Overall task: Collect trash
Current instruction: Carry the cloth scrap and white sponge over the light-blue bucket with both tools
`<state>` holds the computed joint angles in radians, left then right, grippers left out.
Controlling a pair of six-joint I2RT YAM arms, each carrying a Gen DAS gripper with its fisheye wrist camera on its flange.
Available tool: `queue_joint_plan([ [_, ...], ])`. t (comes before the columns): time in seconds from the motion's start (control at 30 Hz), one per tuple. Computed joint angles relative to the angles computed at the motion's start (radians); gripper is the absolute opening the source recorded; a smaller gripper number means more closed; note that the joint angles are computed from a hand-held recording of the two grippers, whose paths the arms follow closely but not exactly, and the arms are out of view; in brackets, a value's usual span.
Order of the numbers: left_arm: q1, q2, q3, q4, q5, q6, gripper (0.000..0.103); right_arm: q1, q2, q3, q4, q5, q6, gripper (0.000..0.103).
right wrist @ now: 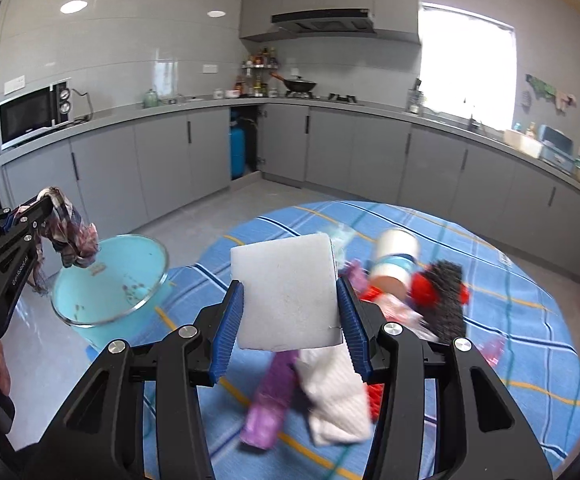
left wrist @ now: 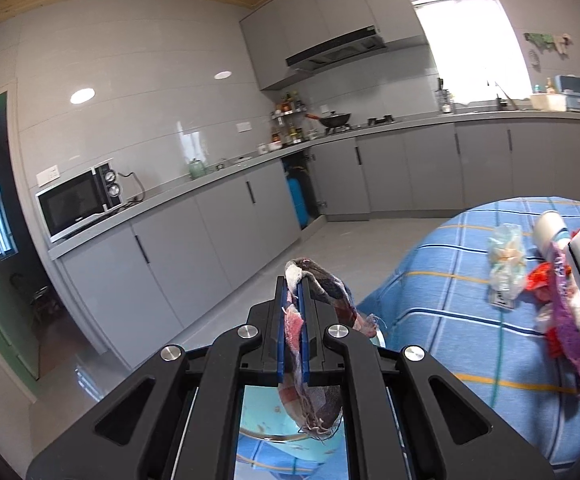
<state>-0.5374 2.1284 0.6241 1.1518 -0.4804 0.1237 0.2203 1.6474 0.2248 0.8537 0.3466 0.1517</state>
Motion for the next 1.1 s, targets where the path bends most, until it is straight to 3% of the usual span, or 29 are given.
queue_joint_plan([
  [0.5,0.156,0.010,0.080,-0.099,-0.004,0.005,0.005,0.062,0.174,0.221,-0.050,-0.067,-0.012,0.047],
  [1.1,0.241,0.069,0.229,-0.248,0.010,0.019,0.006,0.111,0.327,0.485,-0.178,-0.131,-0.022,0.047],
])
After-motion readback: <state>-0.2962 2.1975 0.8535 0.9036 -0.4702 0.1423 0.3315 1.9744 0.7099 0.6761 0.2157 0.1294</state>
